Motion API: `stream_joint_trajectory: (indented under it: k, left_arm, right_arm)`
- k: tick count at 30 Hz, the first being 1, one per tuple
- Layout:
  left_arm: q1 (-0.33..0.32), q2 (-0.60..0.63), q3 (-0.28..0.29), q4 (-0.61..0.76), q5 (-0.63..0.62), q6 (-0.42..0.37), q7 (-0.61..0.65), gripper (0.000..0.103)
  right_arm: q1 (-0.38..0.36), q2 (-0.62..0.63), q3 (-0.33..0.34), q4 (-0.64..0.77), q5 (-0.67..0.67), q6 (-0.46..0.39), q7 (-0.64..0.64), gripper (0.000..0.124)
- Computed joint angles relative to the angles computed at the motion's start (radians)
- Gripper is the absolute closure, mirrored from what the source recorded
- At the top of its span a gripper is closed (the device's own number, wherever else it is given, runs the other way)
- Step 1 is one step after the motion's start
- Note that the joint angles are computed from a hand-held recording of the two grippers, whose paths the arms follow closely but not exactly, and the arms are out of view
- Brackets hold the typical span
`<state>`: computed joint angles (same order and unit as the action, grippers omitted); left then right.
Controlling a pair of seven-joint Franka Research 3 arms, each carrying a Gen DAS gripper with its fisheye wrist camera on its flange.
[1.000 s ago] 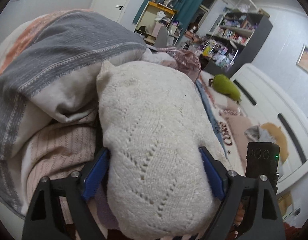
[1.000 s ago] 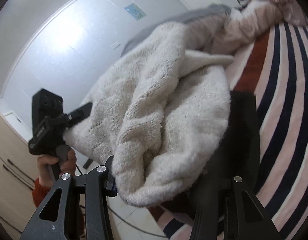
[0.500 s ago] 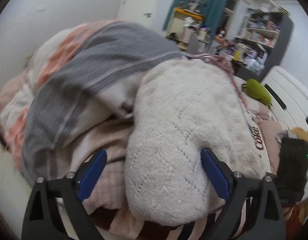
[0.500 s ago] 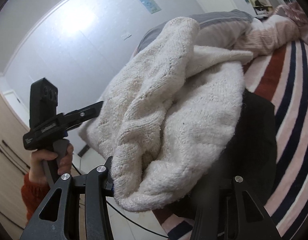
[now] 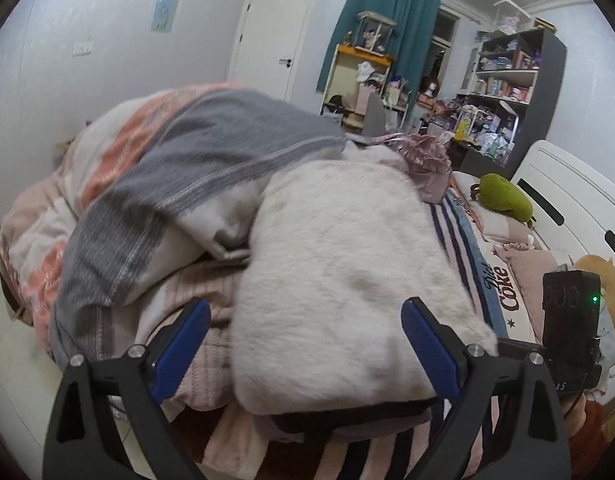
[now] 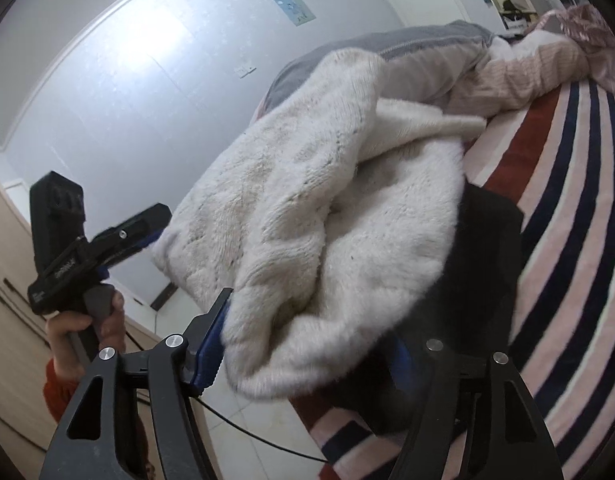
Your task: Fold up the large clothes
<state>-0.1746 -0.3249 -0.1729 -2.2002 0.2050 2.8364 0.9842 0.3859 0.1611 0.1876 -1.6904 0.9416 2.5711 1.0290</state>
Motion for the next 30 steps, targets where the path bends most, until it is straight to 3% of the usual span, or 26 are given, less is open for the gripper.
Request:
stream_joint_trajectory:
  k: [9, 16, 21, 25, 28, 30]
  left_arm:
    - [0.026, 0.001, -0.136, 0.080, 0.199, -0.034, -0.137, 0.008]
    - [0.038, 0.073, -0.276, 0.184, 0.471, -0.005, -0.391, 0.008]
    - [0.047, 0.159, -0.388, 0.298, 0.770, -0.040, -0.652, 0.008]
    - [0.002, 0.249, -0.468, 0.403, 1.063, -0.156, -0.888, 0.006]
    - [-0.070, 0.311, -0.500, 0.457, 1.251, -0.280, -1.029, 0.003]
    - [-0.118, 0.339, -0.501, 0.474, 1.314, -0.342, -1.081, 0.001]
  right_arm:
    - [0.003, -0.199, -0.046, -0.224, 0.066, 0.033, -0.143, 0.058]
    - [0.025, -0.446, -0.110, -0.487, 0.091, 0.182, -0.259, 0.057]
    - [0.009, -0.625, -0.139, -0.666, -0.012, 0.294, -0.218, 0.057]
    - [-0.074, -0.807, -0.113, -0.830, -0.147, 0.377, -0.124, 0.056]
    - [-0.136, -0.923, -0.090, -0.928, -0.222, 0.417, -0.078, 0.052]
    - [-0.173, -0.994, -0.073, -0.988, -0.262, 0.452, -0.053, 0.045]
